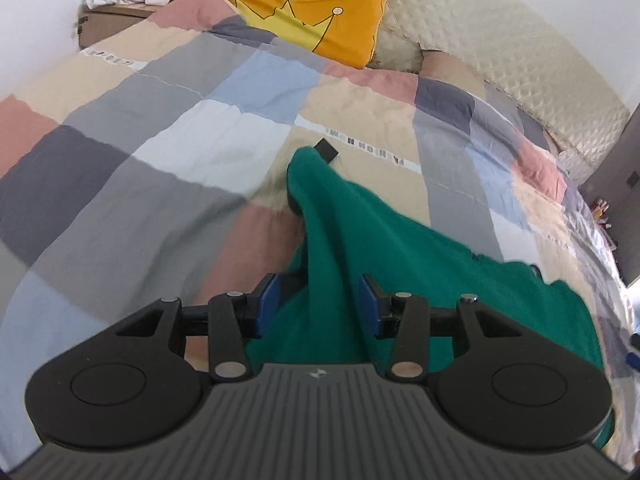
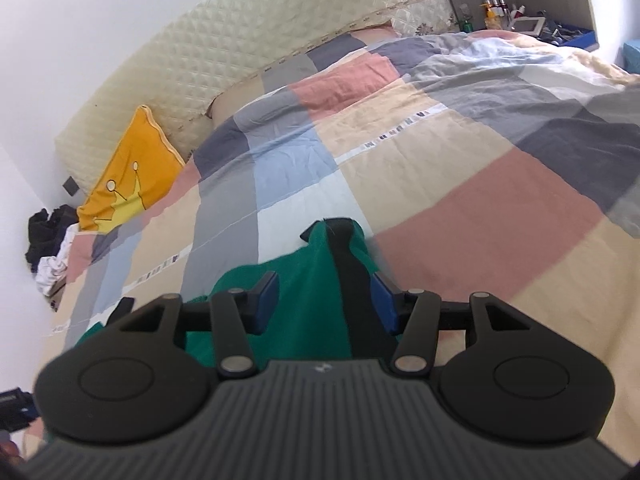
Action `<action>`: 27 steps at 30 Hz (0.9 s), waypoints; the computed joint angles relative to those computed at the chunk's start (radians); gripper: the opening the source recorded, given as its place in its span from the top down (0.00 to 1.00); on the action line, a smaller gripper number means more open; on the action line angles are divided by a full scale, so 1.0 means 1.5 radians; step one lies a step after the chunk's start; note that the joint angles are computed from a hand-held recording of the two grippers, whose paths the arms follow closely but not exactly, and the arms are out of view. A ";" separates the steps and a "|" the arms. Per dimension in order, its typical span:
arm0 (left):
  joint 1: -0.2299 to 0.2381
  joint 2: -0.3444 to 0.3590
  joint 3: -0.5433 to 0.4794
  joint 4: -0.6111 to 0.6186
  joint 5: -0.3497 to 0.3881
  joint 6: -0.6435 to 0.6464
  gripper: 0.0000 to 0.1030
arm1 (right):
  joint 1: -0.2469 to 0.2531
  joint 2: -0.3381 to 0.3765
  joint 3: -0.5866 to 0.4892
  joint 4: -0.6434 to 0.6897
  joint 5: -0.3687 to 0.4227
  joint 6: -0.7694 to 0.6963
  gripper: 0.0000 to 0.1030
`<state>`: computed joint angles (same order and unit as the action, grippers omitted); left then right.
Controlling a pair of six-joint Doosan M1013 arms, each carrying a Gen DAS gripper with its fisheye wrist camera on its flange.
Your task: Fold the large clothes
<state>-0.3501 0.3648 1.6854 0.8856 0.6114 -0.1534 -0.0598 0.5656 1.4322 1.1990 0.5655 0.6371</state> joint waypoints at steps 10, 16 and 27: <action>-0.016 -0.013 0.044 0.053 0.007 -0.100 0.59 | -0.012 -0.002 0.005 -0.087 0.025 0.061 0.46; -0.003 -0.010 0.047 0.028 -0.022 -0.113 0.58 | -0.003 0.021 -0.025 -0.178 0.043 0.143 0.46; 0.006 -0.010 0.059 0.070 -0.113 -0.156 0.58 | 0.001 0.050 -0.063 -0.273 0.086 0.266 0.31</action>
